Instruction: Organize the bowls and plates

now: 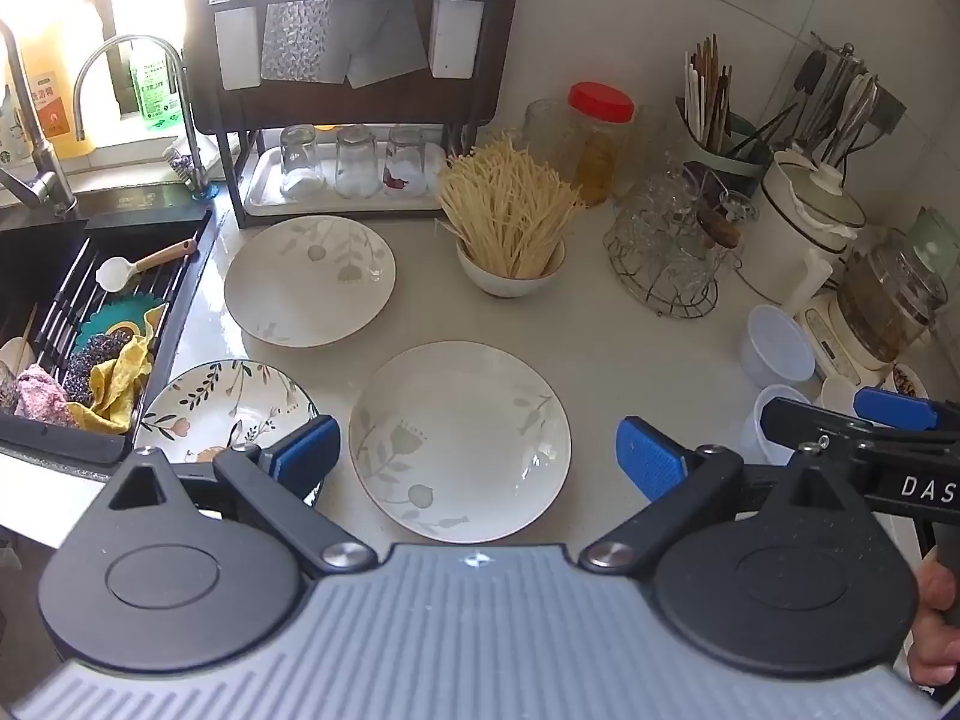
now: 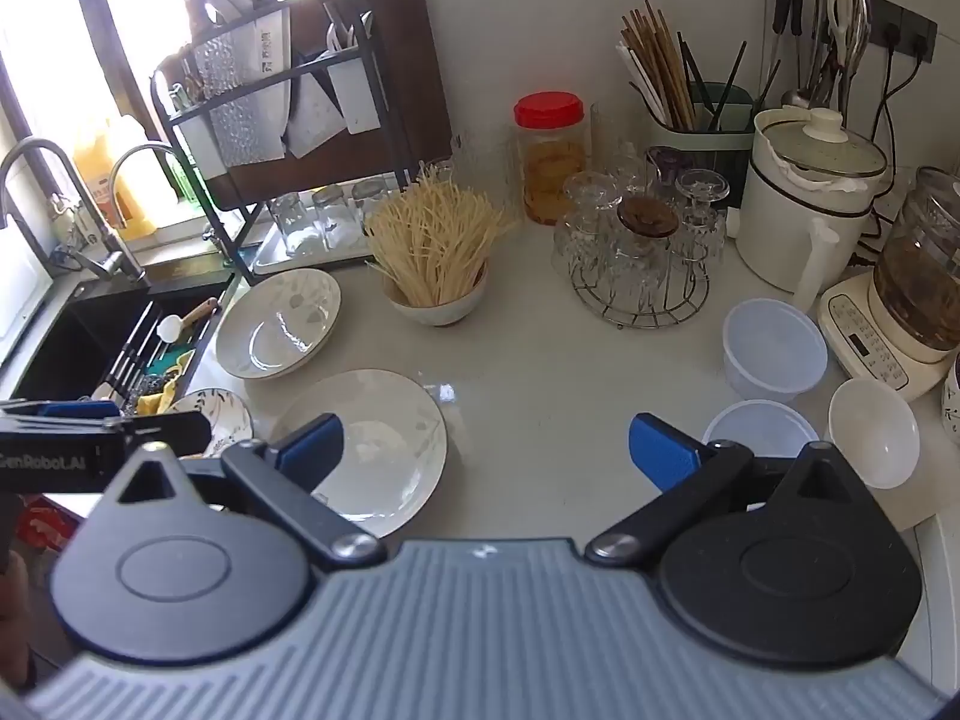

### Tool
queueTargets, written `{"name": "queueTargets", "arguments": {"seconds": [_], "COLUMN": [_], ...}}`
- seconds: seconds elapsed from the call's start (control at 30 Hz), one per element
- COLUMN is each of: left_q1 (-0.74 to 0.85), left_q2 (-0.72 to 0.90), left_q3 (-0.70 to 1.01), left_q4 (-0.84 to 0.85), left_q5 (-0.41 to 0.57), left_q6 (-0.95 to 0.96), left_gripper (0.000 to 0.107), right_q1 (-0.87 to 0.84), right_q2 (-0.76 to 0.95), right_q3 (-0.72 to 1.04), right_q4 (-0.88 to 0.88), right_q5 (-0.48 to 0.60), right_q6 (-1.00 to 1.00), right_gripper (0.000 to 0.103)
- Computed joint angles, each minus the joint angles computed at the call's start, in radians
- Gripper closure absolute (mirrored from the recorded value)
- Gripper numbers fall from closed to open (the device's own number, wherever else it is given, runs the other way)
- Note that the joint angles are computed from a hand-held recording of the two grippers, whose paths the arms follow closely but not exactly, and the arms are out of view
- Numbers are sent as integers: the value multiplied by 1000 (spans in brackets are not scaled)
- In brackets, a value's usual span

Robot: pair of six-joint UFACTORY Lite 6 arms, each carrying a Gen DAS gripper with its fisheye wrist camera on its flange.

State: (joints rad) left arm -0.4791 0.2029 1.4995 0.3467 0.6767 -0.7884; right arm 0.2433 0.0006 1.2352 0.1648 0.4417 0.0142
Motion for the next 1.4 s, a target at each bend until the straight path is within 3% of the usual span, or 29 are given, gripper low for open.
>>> {"name": "queueTargets", "arguments": {"seconds": [0.47,0.93,1.4], "left_q1": [-24,-26,-55], "left_q2": [-4,-20,-26], "left_q3": [12,8,14], "left_q4": [52,59,88], "left_q5": [35,40,56], "left_q6": [-48,-28,-60], "left_gripper": [7,7,7], "right_q1": [-13,2,-4], "right_q2": [9,-33,-55], "right_q3": [38,-35,-50], "right_q4": [14,5,-22], "right_q5": [27,-31,-21], "right_q6": [-15,17,49], "right_gripper": [0,0,0]}}
